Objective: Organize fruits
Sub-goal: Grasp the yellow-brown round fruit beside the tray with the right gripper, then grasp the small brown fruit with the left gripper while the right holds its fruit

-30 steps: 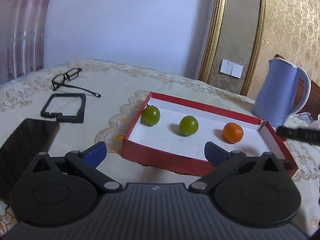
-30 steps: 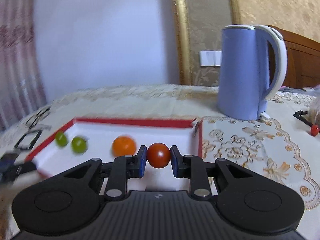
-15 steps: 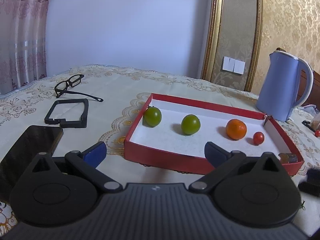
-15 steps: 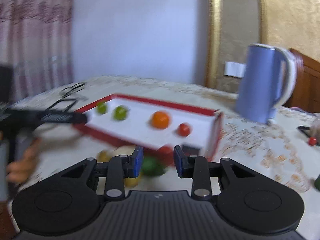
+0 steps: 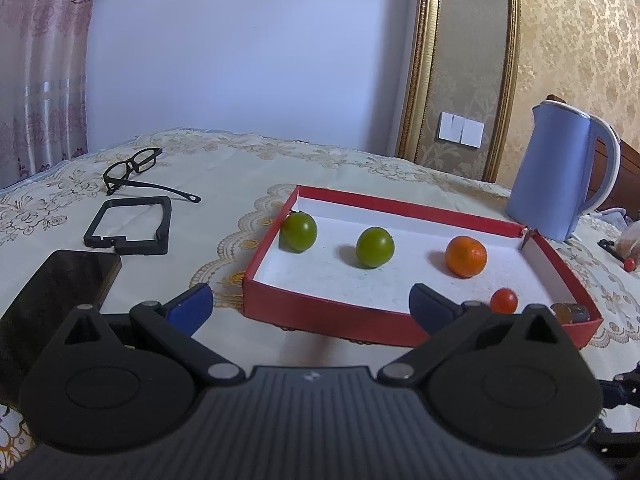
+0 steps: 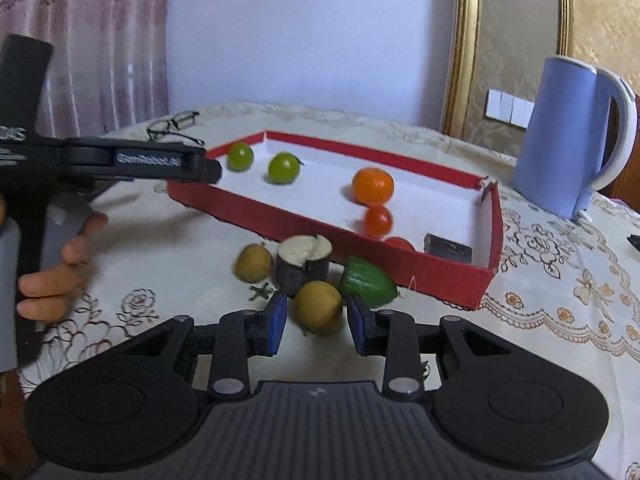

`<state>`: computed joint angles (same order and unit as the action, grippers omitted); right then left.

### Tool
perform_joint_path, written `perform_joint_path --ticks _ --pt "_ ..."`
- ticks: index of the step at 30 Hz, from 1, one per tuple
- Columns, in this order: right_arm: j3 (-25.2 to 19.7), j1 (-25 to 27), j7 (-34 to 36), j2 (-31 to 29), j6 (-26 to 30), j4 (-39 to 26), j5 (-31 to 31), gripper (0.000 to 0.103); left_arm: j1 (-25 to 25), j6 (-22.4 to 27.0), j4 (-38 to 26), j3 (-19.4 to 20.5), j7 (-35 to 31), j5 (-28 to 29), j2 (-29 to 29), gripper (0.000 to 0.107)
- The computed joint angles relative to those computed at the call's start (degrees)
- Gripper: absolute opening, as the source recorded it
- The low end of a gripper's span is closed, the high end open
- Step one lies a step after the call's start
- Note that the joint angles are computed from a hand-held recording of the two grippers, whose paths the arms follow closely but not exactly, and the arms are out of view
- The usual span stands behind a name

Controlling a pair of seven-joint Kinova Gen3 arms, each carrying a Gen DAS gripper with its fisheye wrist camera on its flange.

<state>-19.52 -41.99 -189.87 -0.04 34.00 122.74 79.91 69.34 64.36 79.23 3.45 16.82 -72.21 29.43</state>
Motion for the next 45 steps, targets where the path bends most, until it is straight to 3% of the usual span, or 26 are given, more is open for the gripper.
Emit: perform_joint_path --ticks 6,12,16,19,23,25,30,34,38,40,45 --pt "0.12 -0.08 2.19 0.31 0.11 -0.42 -1.1 0.027 -0.42 -1.29 -0.33 0.39 -2.48 0.14 0.11 0.103" --pt "-1.05 -0.71 -5.05 -2.6 0.95 3.46 3.53 0.027 0.75 -2.17 0.47 0.7 -9.52 -1.06 -0.18 0.103" --pt "-1.2 -0.08 -13.5 -5.51 -1.06 7.33 8.15 0.027 2.89 -2.23 2.7 0.88 -14.93 -5.91 0.03 0.103" --pt "-1.26 -0.05 -17.51 -6.49 -1.4 8.91 10.14 0.027 2.22 -6.9 6.29 2.1 -18.03 -10.24 -1.42 0.103" --pt "-0.69 -0.16 -21.34 -6.82 -2.0 10.09 12.81 0.027 -0.94 -14.35 8.11 4.38 -23.71 -11.33 -2.92 0.1" --pt "-0.4 -0.32 -22.54 -6.83 -2.15 10.44 13.74 0.027 -2.67 -17.69 7.7 4.91 -26.99 -8.84 -3.2 0.087" --pt "0.25 -0.71 -24.99 -6.74 -2.33 11.16 15.49 0.027 -9.37 -26.15 6.83 7.26 -34.64 2.33 -4.68 0.069" --pt "0.64 -0.96 -25.99 -6.74 -2.55 11.5 16.21 0.027 -9.84 -31.85 8.11 4.47 -36.38 7.41 -6.06 0.066" --pt "0.84 -1.1 -26.42 -6.68 -2.64 11.53 16.59 0.027 -11.48 -34.54 7.27 4.74 -42.79 13.65 -6.01 0.05" --pt "0.99 -1.11 -26.81 -6.7 -2.78 11.57 16.79 0.027 -12.5 -36.23 6.94 5.03 -45.86 16.81 -5.98 0.034" --pt "1.05 -1.27 -27.22 -6.73 -2.82 11.69 17.04 0.027 -12.45 -37.91 6.35 3.96 -50.51 22.45 -6.14 0.024"
